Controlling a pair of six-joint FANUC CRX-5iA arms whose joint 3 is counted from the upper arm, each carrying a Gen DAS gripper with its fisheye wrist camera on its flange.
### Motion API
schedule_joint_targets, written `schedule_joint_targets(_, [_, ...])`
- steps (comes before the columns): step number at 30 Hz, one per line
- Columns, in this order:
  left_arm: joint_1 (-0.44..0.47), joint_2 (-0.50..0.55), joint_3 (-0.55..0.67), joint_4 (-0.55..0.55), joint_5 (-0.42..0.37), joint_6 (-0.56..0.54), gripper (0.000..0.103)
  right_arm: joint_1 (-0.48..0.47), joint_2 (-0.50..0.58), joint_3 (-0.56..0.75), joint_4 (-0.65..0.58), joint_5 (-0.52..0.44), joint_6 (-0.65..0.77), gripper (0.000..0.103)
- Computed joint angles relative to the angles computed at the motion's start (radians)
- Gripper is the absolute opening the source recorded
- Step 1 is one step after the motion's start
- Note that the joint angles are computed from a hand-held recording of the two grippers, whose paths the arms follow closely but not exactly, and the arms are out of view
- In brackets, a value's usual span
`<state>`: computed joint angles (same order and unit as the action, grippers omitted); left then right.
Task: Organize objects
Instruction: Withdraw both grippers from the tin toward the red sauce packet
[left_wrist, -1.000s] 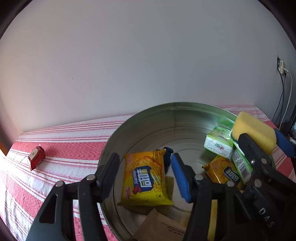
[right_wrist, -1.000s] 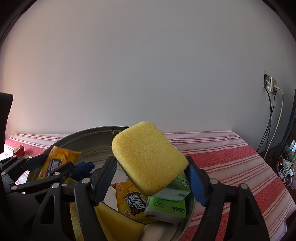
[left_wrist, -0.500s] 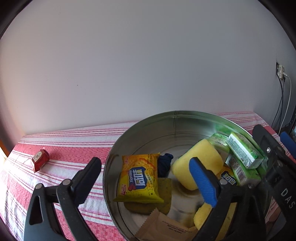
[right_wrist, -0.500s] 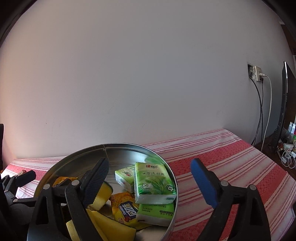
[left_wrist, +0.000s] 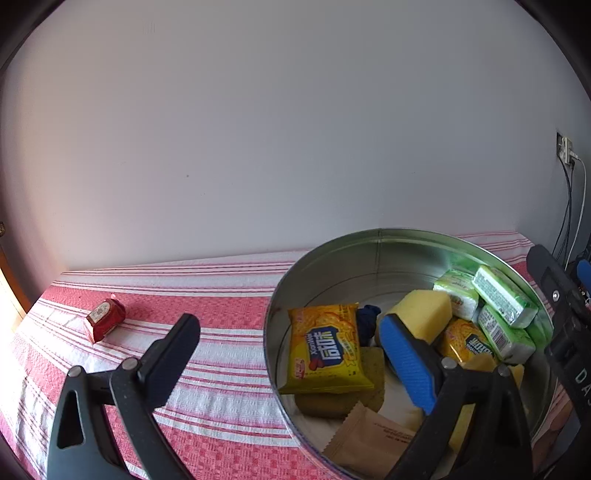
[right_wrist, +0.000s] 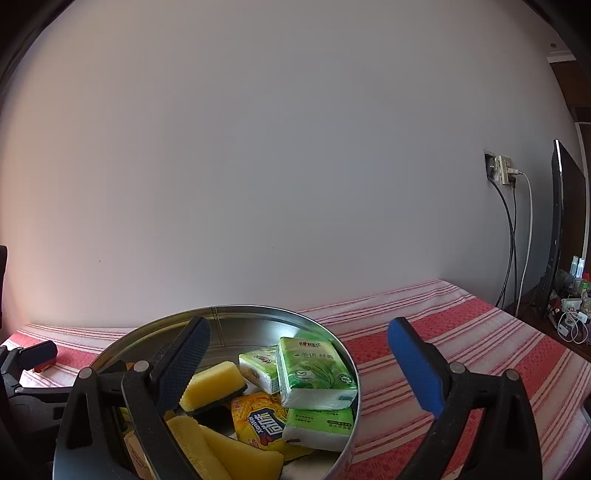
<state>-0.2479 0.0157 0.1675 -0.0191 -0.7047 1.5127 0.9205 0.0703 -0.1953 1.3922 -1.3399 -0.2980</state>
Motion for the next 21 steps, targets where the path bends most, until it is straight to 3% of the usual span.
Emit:
schedule_joint_targets(12, [0.105,-0.035,-0.05,0.014,-0.006,-0.036,0.099,0.035,0.05,0.09,-0.09,-0.05,0.079,0.098])
schedule_joint_targets(15, [0.142,-0.041,-0.061,0.016,-0.004,-0.046,0.099,0.048,0.064,0.117,-0.118,-0.047,0.109,0.077])
schedule_joint_targets(17, [0.171,-0.04,-0.064,0.025,-0.012,-0.059,0.099,0.051,0.075,0.142,-0.154,-0.024,0.145,0.053])
schedule_joint_targets(21, [0.233,-0.035,-0.065,0.036,-0.025,-0.081,0.099,0.061,0.116,0.2,-0.201,-0.004,0.19,0.049])
